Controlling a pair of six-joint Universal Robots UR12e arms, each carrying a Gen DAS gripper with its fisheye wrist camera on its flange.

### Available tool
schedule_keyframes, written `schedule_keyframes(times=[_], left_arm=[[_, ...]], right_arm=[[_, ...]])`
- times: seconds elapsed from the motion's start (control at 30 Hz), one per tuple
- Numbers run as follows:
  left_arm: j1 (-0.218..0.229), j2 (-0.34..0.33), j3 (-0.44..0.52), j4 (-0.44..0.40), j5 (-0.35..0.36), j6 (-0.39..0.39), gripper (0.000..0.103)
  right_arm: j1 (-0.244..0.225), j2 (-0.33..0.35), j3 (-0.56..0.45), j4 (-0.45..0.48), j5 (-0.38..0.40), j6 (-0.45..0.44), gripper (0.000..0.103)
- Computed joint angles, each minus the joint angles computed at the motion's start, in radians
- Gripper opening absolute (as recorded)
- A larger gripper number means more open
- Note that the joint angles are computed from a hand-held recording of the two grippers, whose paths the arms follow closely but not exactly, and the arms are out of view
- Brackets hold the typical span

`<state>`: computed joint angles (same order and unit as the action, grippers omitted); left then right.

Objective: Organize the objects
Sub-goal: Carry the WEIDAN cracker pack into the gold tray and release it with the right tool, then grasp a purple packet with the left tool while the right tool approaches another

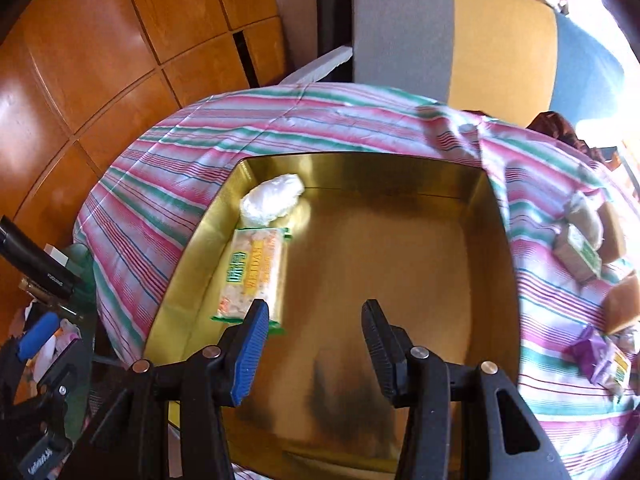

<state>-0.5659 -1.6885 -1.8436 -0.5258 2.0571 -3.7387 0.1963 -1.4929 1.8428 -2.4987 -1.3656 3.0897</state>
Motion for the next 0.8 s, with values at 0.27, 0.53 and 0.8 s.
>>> schedule_keyframes(times=[0.27, 0.53, 0.8], left_arm=[[-0.025, -0.046, 0.055, 0.004, -0.039, 0.078, 0.074], [-0.059, -0.097, 0.122, 0.01, -0.092, 0.18, 0.074], [-0.089, -0.135, 0.174, 0.004, -0.142, 0.271, 0.074]], right_arm=[[-0.071, -0.075, 0.082, -0.047, -0.027, 0.003, 0.049], [-0.175, -0.137, 0.151, -0.042, -0.061, 0.053, 0.049], [-0.294, -0.195, 0.212, -0.007, -0.084, 0.089, 0.049]])
